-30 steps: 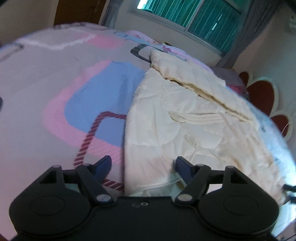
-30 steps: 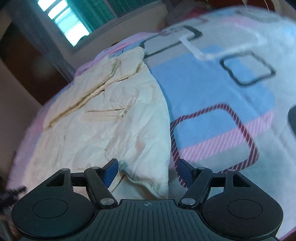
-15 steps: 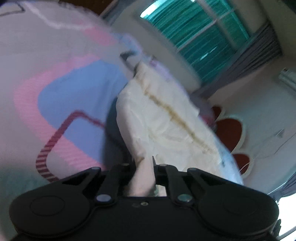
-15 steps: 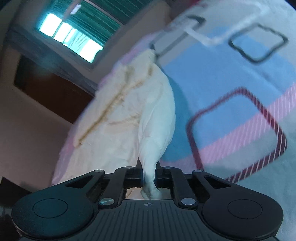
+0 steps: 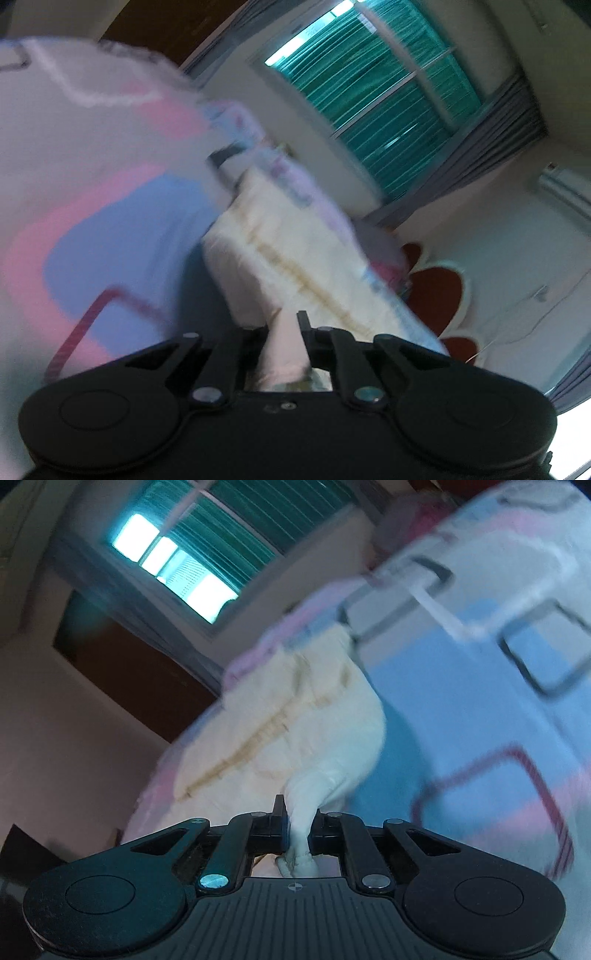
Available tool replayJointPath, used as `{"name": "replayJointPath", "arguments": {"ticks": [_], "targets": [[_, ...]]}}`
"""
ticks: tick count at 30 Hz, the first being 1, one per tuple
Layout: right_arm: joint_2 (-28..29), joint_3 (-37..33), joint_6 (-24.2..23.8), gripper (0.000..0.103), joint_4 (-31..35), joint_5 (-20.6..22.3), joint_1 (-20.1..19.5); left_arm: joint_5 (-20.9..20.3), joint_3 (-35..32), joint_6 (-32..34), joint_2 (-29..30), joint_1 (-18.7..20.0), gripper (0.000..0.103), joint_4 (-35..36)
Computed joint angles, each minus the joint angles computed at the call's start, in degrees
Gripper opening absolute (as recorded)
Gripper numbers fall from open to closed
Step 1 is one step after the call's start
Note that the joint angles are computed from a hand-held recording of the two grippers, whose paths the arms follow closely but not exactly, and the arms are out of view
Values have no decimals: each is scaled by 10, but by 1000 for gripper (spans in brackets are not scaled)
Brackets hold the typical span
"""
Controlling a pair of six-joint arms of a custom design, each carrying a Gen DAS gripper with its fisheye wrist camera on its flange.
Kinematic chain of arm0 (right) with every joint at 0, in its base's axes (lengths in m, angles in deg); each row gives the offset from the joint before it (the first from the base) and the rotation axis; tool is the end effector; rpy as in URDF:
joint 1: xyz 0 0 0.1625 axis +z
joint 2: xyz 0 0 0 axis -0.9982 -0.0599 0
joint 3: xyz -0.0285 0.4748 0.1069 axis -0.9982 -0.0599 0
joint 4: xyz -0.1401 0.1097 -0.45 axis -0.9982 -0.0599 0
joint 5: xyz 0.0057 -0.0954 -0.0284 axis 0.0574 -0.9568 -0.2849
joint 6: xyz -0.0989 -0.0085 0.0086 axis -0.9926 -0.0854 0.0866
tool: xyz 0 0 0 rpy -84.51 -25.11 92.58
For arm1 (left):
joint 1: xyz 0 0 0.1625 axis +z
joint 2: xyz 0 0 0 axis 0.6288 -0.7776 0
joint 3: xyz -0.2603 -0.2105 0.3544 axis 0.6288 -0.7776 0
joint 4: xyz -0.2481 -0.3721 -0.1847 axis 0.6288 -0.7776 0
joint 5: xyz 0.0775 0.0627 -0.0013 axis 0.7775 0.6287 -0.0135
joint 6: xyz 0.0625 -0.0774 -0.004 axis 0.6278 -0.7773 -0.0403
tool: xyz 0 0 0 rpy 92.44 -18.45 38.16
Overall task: Fold large clothes
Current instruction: 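Grasp the jacket hem with the right tool while the left tool grasps it too, then lift the hem with both tools and fold it over toward the collar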
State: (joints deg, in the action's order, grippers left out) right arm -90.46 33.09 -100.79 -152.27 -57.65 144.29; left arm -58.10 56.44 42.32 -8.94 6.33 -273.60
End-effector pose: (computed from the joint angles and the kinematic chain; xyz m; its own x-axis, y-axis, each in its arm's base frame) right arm -0.0970 -0.4885 0.5045 -0.9982 -0.0088 -0.0586 0.0406 0.6173 -0.7857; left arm -0.2567 -0.5284 0.1415 -0.9997 0.0238 0.0097 0.0055 0.5653 -0.8248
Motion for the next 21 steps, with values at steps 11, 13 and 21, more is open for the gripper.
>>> {"name": "replayJointPath", "arguments": {"ticks": [11, 13, 21], "targets": [[126, -155, 60, 8, -53, -27, 96, -53, -171, 116, 52, 32, 8, 21], [153, -191, 67, 8, -52, -36, 110, -64, -206, 128, 65, 42, 8, 38], [290, -360, 122, 8, -34, -94, 149, -115, -378, 154, 137, 96, 8, 149]]}}
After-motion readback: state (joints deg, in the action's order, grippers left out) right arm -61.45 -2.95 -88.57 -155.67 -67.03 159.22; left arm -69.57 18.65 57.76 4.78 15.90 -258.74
